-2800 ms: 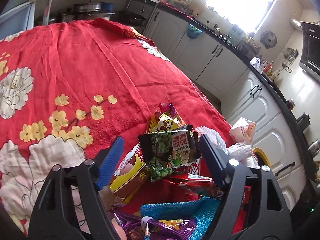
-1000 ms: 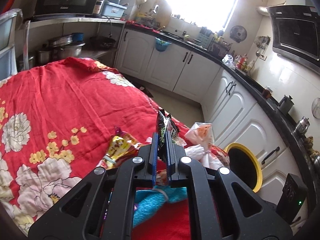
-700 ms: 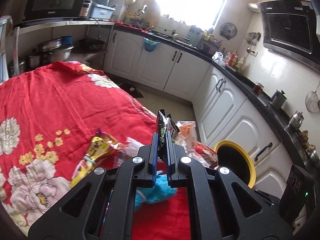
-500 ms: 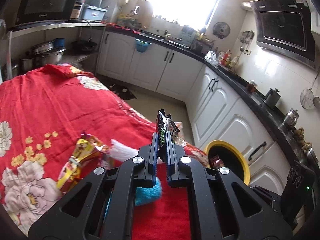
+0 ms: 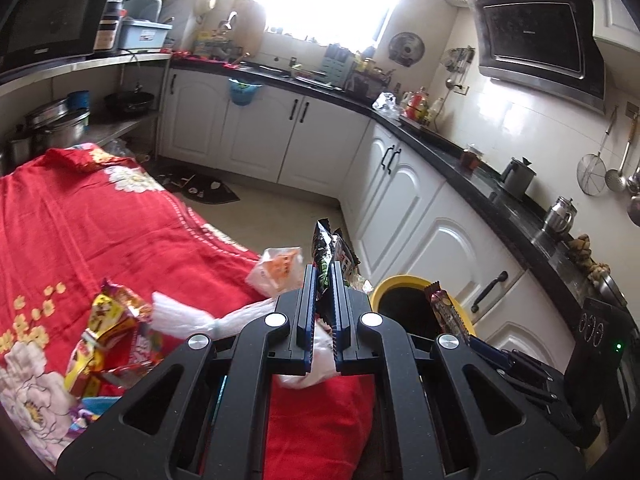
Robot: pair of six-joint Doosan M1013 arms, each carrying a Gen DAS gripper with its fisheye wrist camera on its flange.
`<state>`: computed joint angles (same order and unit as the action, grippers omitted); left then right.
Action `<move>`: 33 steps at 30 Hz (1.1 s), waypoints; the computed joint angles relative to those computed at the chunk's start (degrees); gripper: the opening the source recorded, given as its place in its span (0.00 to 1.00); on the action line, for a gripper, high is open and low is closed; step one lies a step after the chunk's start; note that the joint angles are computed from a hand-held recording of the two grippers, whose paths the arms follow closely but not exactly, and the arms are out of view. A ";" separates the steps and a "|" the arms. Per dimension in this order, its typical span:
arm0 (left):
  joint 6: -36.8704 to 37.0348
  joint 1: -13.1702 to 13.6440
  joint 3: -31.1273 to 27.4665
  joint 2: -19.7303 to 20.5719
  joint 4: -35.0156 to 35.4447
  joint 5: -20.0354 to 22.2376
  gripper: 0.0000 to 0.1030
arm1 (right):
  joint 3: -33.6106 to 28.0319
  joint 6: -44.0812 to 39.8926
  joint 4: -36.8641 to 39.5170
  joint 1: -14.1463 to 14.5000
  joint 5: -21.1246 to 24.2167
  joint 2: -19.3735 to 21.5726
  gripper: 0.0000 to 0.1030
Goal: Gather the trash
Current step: 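Carry the snack packet in the left tool while the right tool carries the chocolate bar over the bin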
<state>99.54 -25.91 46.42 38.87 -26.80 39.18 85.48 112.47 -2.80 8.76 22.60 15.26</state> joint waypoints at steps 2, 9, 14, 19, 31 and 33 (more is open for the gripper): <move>0.56 -0.30 -0.72 0.38 -0.53 0.24 0.03 | 0.29 1.91 -1.60 -0.20 -0.20 -0.25 0.30; 2.23 -1.31 -3.20 1.72 -2.37 1.32 0.03 | 1.31 9.94 -9.08 -1.15 -0.73 -1.16 0.30; 3.32 -2.06 -5.51 3.00 -3.29 2.38 0.03 | 2.09 16.68 -15.24 -1.76 -0.75 -1.73 0.30; 3.68 -2.96 -8.35 4.63 -3.68 3.94 0.03 | 3.16 23.85 -21.64 -2.82 -0.46 -2.42 0.30; 3.46 -5.06 -15.61 9.12 -3.72 8.54 0.03 | 4.80 33.09 -29.00 -5.23 2.03 -2.53 0.30; 3.32 -5.37 -16.87 9.98 -3.86 9.37 0.03 | 5.15 33.91 -29.57 -5.58 2.67 -2.47 0.30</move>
